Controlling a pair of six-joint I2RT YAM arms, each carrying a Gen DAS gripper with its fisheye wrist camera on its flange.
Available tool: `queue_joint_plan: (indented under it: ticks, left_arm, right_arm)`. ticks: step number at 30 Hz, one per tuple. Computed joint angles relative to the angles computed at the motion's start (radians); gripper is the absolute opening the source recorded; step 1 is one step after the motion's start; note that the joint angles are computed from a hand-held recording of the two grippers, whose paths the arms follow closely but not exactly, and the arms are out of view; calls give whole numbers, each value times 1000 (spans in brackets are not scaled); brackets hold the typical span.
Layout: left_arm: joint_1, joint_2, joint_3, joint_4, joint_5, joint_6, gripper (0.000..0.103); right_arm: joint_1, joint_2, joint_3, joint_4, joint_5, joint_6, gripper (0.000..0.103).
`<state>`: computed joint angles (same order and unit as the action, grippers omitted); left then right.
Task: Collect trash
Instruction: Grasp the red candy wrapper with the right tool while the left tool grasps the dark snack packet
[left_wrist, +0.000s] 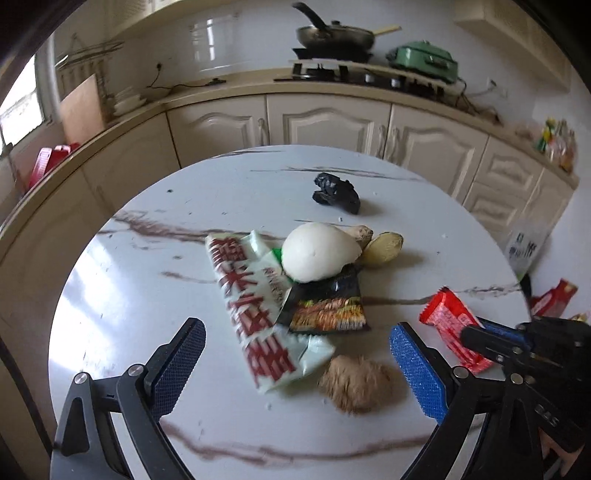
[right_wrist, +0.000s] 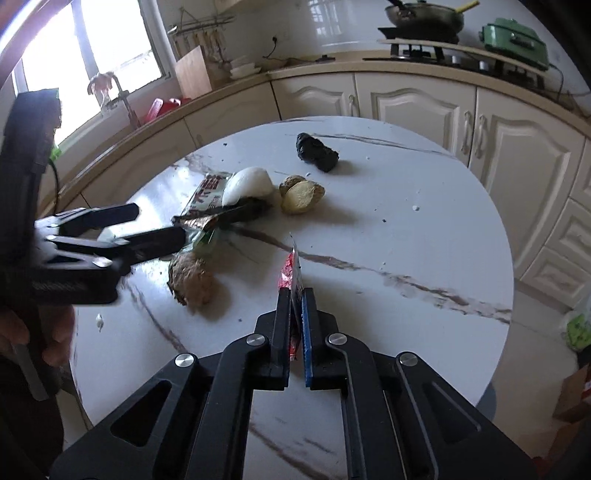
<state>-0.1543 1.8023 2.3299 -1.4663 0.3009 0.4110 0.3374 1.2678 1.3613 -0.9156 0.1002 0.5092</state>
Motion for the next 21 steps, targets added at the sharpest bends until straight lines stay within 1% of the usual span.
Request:
queue_joint_plan:
  ticks: [2,4,5,7,8,9,10,11,12,13,15,17,18,20,21]
  left_arm:
    - [-33,43,46,0,-45,-13,98]
    - [-59,85,90,2,-57,-16,98]
    - [-77,105,108,-3,-78,-17,95]
    - [-107,134,126,-2,-113,-28,78]
    - [-109,162,151,-10,-107,-34,60]
    - [-126,153,125,6,-117,-47,60]
    - [-128,156,127,15,-119,-48,56]
    - [-128,180,163,-4,-107,-47,46]
    - [-124,187,170,-10,-90,-53,39]
    - [-121,179,148,5,-75,-59,35]
    - [-107,188,169,-3,-48,-54,18]
    - [-88,187,179,-5,-25,-54,9]
    - [-70,148,123,6,-4,-48,7]
    - [-37,135,118,-3,38,-43,5]
    - [-15,97,71,-4,63,-27,4]
  right_arm:
    - [-11,-8,-14,14,-14,-1,6]
    - [-23,-17,-27,23,-27,-6,6]
    - [-29,-20,-33,28,-32,-8,6]
    - [-35,-23,-40,34,-37,-6,6]
    - [-40,-26,-44,38,-41,-6,6]
    - [-46,-28,-48,43,-49,-7,6]
    - [-47,-30,-50,45,-50,-6,6]
    - [-48,-31,-52,47,-52,-6,6]
    - [-51,-32,-55,51,-55,-7,6]
    - [-52,-33,-57,52,-58,-7,6]
    - [-55,-38,-65,61,-63,-1,6]
    - [-53,-40,-70,66,-70,6,6]
    - [-49,-43,-73,71,-69,11,6]
    - [-39,-45,-74,74,-76,20,6]
    - [-30,-49,-76,78,-74,27,5]
